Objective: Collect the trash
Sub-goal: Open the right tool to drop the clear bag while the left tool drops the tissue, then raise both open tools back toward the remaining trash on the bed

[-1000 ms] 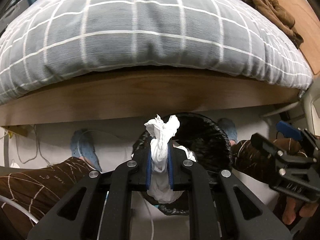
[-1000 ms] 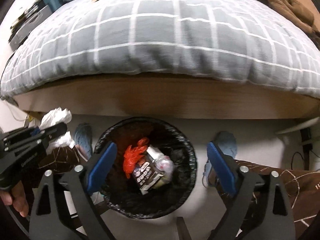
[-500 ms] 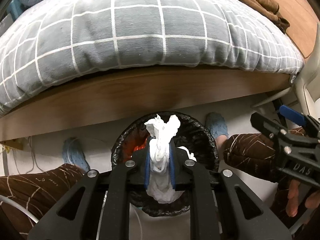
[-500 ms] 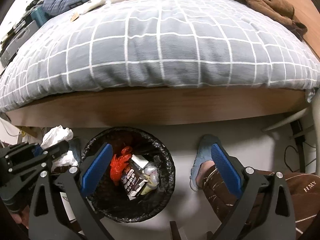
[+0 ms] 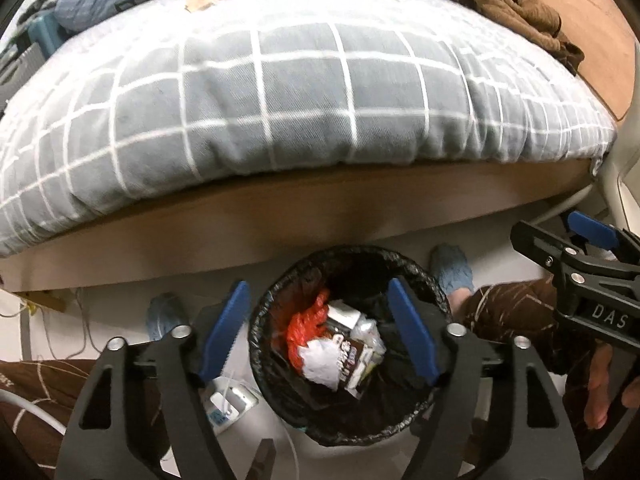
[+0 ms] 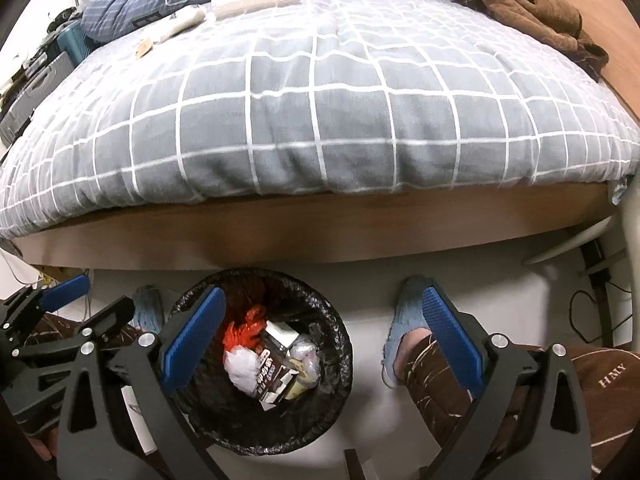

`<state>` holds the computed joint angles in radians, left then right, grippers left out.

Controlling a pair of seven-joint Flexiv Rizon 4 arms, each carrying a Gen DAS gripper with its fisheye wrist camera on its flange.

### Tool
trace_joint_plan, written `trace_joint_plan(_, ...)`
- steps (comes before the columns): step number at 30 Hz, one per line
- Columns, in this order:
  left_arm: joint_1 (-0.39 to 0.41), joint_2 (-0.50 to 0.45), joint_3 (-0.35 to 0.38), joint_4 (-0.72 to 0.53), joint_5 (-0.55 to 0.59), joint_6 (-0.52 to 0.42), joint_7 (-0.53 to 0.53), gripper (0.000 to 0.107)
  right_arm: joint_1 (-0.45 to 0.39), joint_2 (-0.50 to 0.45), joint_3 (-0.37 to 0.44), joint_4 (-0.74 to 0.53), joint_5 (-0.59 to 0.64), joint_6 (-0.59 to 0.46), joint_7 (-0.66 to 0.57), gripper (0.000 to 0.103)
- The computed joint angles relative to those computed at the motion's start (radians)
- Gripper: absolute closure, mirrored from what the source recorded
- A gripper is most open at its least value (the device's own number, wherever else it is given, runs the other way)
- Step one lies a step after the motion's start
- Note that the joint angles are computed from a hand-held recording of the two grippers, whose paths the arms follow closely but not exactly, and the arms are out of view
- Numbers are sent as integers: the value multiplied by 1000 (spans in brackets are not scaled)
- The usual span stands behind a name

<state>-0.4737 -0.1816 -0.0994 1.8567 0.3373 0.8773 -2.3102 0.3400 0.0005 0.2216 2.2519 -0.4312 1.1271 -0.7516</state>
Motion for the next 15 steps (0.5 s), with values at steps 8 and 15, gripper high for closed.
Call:
trace_joint_plan(8,9,47,8,-41,110,-40,-70,10,-15,0,-15,-4,-131,90,61,8)
trace_joint_plan(15,35,65,10,-65,160,-46,-108,10,-44,-13,-43,-24,-320,187,175,8)
